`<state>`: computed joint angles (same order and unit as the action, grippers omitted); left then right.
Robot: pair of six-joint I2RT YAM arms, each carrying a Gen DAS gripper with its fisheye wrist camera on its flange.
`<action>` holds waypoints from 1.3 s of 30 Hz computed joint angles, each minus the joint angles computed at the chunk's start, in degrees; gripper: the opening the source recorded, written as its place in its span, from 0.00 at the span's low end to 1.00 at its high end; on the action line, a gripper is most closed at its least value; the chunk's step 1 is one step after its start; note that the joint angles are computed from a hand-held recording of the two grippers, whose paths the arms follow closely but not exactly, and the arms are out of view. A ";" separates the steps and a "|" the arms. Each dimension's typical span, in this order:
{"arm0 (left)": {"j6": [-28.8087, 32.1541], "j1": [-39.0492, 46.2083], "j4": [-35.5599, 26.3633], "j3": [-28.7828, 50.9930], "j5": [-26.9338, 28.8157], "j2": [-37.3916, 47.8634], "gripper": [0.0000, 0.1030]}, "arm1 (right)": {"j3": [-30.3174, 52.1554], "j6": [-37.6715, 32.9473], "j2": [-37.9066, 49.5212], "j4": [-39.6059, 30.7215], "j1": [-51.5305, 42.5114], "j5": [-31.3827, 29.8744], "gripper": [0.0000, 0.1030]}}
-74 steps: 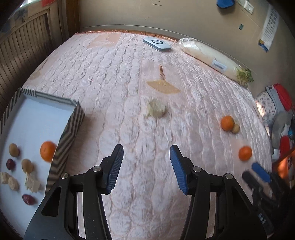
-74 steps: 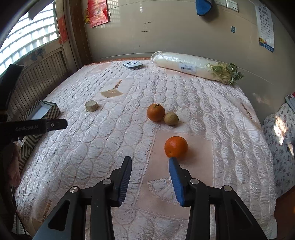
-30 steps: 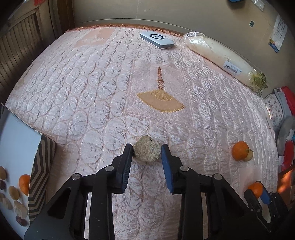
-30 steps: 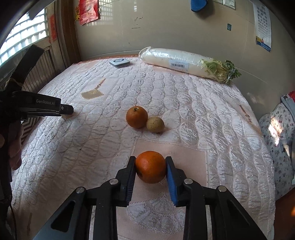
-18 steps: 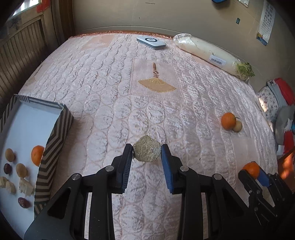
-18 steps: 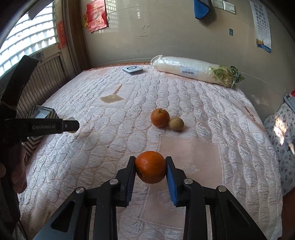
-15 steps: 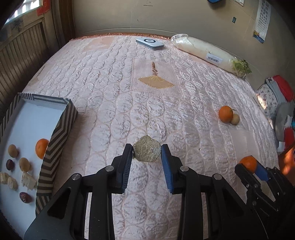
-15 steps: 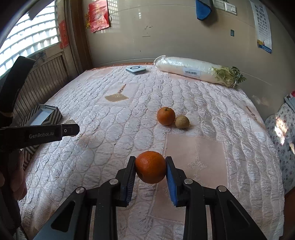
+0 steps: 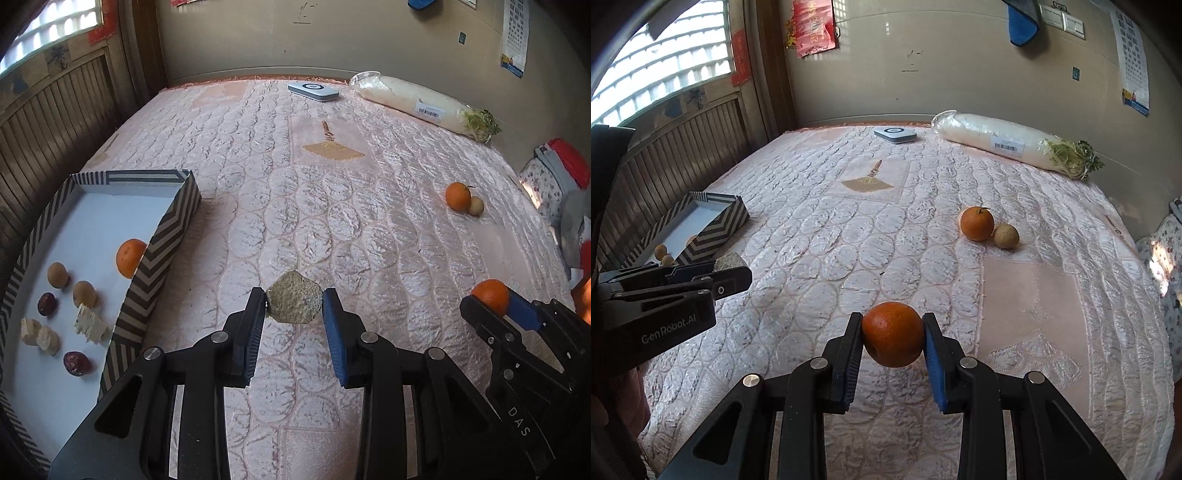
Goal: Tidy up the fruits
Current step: 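Carry the orange and yam slice into the tray and open both tools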
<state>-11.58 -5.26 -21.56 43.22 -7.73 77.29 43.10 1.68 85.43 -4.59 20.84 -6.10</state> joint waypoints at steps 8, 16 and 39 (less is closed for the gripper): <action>0.80 1.22 -0.24 -3.17 0.60 -4.78 0.30 | 0.08 1.44 -1.22 -0.72 2.53 1.35 0.29; 2.62 4.44 -1.44 -4.43 1.24 -9.23 0.30 | 2.07 1.97 -1.16 -1.85 6.50 2.86 0.29; 14.04 29.77 -3.82 -4.74 10.63 -14.67 0.30 | 17.35 2.17 10.90 -4.58 22.68 6.53 0.30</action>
